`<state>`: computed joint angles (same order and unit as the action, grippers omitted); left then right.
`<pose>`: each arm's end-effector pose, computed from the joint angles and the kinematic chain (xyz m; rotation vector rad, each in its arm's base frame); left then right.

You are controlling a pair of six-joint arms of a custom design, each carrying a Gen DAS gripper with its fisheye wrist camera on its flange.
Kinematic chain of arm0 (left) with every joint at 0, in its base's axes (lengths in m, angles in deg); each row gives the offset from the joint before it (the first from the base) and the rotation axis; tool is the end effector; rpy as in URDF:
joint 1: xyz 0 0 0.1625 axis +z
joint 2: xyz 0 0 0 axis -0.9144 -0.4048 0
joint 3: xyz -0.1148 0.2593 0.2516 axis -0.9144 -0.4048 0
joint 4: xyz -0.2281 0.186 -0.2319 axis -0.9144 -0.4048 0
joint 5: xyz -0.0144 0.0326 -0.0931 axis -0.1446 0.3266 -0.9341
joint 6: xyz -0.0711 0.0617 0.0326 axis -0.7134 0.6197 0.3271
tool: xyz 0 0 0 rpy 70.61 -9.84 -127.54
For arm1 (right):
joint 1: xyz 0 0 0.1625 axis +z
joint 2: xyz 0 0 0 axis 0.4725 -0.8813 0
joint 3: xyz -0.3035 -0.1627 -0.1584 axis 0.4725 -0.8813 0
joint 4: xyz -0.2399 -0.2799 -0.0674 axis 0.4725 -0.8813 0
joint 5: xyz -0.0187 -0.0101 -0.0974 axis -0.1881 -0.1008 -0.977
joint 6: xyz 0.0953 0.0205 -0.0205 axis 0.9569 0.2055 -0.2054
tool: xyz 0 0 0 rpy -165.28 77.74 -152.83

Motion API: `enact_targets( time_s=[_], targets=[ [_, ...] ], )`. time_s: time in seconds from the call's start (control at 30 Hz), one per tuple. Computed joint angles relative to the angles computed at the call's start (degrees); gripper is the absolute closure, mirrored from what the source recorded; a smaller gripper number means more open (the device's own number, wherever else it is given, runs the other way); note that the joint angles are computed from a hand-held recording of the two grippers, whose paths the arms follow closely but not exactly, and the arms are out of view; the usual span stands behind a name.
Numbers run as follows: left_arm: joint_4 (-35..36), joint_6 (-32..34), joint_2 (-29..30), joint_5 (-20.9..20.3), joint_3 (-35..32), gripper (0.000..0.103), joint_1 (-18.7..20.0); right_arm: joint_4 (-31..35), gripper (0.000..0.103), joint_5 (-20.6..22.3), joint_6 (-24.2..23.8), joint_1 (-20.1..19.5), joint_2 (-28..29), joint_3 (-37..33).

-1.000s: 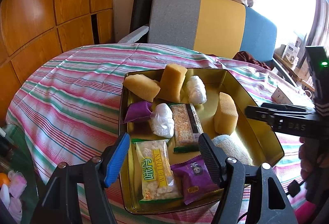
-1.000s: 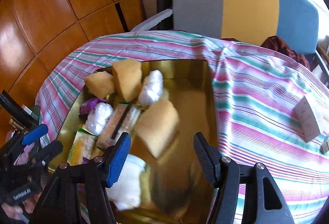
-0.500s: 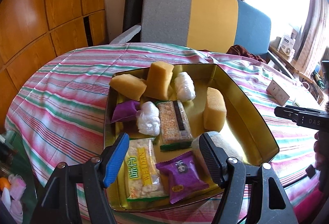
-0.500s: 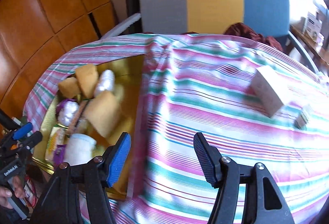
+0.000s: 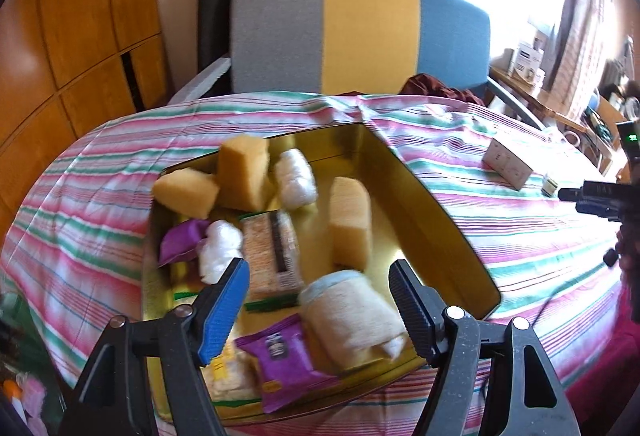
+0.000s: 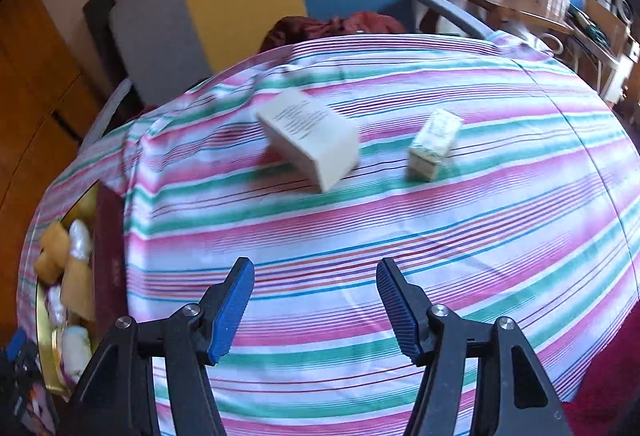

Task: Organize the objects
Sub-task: 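Move both grippers from the tray back toward the boxes on the table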

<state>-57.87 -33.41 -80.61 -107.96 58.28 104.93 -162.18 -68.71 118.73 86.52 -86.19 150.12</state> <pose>-0.0564 -0.3119 0.3228 0.6648 2.3250 -0.7845 0.2102 -0.3280 0.1361 -0.2949 -2.3058 0.8957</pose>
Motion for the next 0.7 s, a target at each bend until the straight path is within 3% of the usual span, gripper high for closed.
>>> enact_targets(
  time_s=[0.2,0.23,0.3,0.7],
  targets=[
    [-3.74,0.56,4.85,-1.85,-0.49,0.028,-2.90,-9.51,0.038,-2.33,4.62,-6.95,-4.18,6.66],
    [-4.87,0.79,6.38,-2.58,-0.80,0.025,-3.12,-7.48,0.038,-1.44,7.75,-8.32,-5.89,7.64],
    [-7.27,1.09,9.73,-4.38,-1.53,0.024,-3.19,-10.13,0.038,1.70,9.20,-10.29,-7.76,9.62],
    [-18.09,0.93,32.92,-15.04,-9.57,0.022,-1.17,-11.65,0.038,6.74,8.59,-11.15,-8.58,10.64]
  ],
)
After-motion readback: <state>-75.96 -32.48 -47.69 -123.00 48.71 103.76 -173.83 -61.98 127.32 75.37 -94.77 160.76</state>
